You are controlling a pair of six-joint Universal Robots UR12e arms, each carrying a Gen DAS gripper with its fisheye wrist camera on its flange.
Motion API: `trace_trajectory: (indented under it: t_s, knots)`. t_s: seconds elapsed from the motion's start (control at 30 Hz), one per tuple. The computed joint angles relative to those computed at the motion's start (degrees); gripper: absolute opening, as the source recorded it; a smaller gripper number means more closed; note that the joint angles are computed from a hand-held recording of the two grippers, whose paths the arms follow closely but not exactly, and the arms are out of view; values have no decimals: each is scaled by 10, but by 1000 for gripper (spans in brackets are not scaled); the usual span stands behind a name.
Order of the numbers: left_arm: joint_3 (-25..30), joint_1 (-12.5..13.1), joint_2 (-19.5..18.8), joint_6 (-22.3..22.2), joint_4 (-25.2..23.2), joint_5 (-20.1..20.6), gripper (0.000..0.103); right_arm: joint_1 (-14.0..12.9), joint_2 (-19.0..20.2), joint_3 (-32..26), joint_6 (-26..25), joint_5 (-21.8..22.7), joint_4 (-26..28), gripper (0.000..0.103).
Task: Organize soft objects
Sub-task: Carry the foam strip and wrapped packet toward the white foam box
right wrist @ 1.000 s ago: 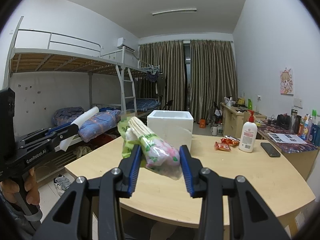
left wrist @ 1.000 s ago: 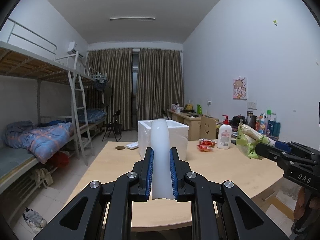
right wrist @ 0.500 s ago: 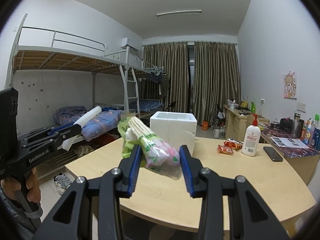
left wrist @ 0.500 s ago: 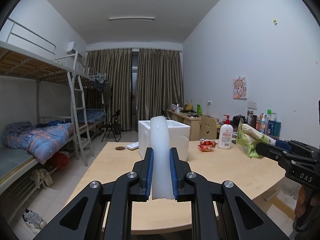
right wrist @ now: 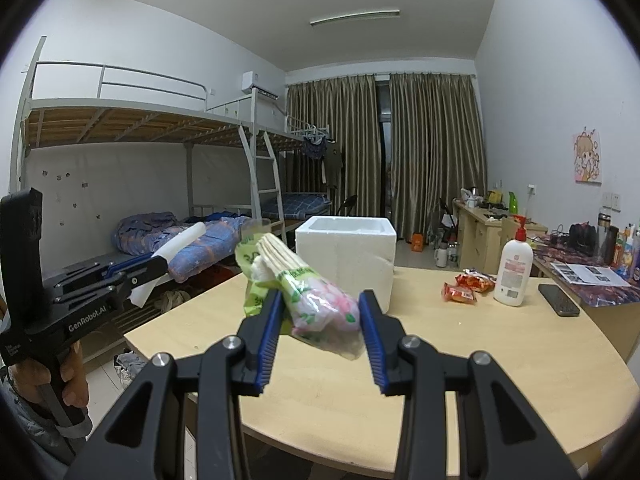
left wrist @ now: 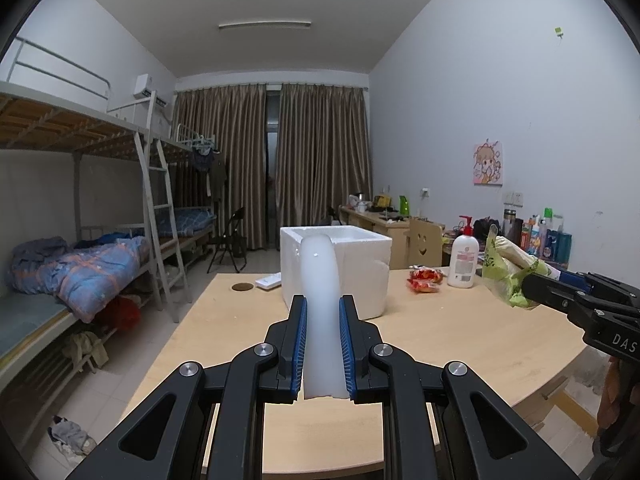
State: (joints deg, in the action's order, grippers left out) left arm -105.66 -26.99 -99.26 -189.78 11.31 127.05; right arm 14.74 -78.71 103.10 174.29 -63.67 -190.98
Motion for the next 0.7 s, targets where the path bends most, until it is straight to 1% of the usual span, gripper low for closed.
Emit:
trace_trajectory:
  t_s: [0.2, 0.47, 0.7]
  knots:
    - [11, 9, -3, -7, -17, -12, 17, 1, 7, -15, 0, 4, 17, 44]
    - [23, 17, -8, -3, -27, -20, 17, 1, 16, -32, 2, 4, 32, 44]
    - [39, 29, -15, -6, -53, -33, 17, 1, 28, -52, -1, 7, 53, 44]
